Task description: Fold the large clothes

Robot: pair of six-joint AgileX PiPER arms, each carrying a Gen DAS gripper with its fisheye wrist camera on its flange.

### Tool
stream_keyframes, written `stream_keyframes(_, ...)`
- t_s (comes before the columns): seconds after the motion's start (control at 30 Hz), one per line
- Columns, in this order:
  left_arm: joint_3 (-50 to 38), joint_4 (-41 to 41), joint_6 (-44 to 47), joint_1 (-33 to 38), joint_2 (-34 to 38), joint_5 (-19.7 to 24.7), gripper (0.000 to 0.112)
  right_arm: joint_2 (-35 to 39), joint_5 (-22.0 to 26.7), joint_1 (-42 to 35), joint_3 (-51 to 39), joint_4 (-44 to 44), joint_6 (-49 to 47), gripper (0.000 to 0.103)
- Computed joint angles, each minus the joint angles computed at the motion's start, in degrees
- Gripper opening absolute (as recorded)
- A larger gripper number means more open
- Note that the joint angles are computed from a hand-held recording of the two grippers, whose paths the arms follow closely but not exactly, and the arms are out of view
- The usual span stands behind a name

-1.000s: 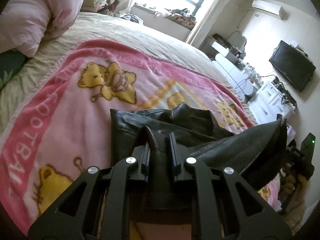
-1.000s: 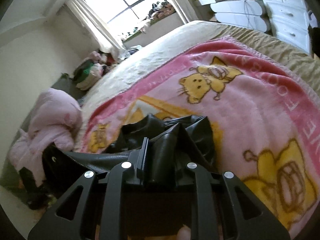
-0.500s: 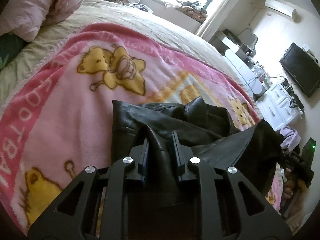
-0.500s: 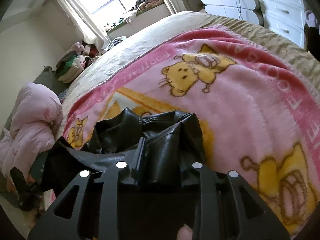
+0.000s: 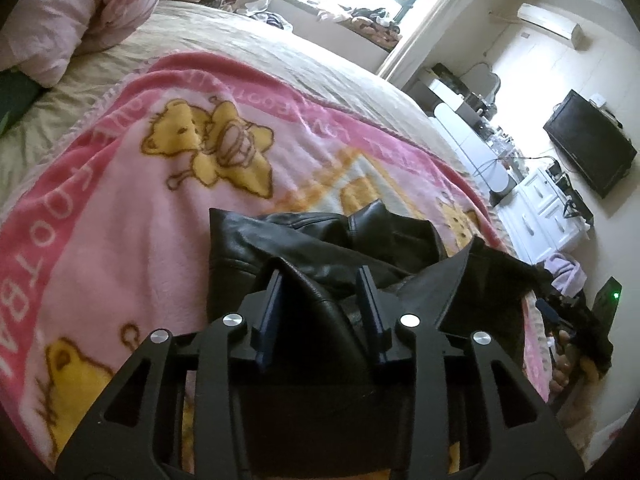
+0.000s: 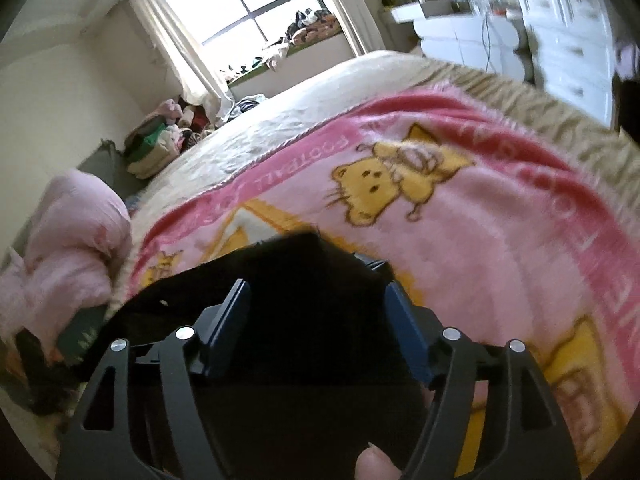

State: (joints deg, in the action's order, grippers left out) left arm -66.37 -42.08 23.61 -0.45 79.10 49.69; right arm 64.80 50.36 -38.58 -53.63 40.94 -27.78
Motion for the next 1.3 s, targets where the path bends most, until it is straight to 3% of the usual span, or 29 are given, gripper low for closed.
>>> stream_keyframes(0.13, 0.63, 1.32, -0.49, -0.92, -3.24, -1.83, 0.043, -0.06, -1.89, 1.94, 0.62, -3.52, -0.39, 0.069)
stream_keyframes(0.33, -1.3, 5.87, -1.25, -0.97, -3.68, -2.86, 0.044, 1.79, -6.53, 7.15, 2.1, -11.16, 2.39, 0.069)
stream_keyframes(0.63, -4.18, 20.93, -5.9, -6.79, 7.14, -5.48, 0.045, 7.75, -13.29, 16.64, 0.42, -25.65, 10.61, 0.069)
stream_keyframes(0.73, -5.1, 19.72, -4.52, -7.32, 9.6, -6.18, 0.044, 10.6, -14.69, 17.67, -1.09, -28.06, 11.11, 0.066)
stream_keyframes(0.77, -5.25, 18.8, -3.98, -7.39, 9.88, -6.07, 0.03, 11.12, -14.98, 17.49, -1.28, -27.05, 9.63, 0.062)
stream_keyframes(0.8, -5.45, 19.9, -5.15, -8.02, 10.01, -6.32, 0.023, 11.34, -15.25, 17.4, -1.29, -26.04, 8.0, 0.042)
stream_keyframes(0.83, -5.24, 20.26, -5.61, -8.46, 9.72, -6.69, 0.016, 11.02, -16.09, 17.81, -0.94, -27.32, 8.56, 0.03)
stream_keyframes(0.9, -4.18, 18.95, -4.27, -8.32, 8.28, -7.51, 0.006, 9.64, -16.0, 17.02, -0.38, -25.52, 6.45, 0.015)
stream_keyframes(1.03, -3.44, 12.59, 0.87, -5.34, 4.3, -7.6, 0.004, 5.53, -9.26, 9.22, -3.09, -9.86, -6.52, 0.012)
stream_keyframes(1.13, -6.36, 10.94, 0.99, -4.59, 3.38, -6.23, 0.004, 7.22, -3.57, 4.54, -8.27, -1.77, -8.79, 0.012)
stream_keyframes(1.3, -10.51, 13.63, -3.68, -5.7, 6.42, -8.06, 0.004, 12.46, -6.61, 5.69, -11.74, -1.47, -3.99, 0.011)
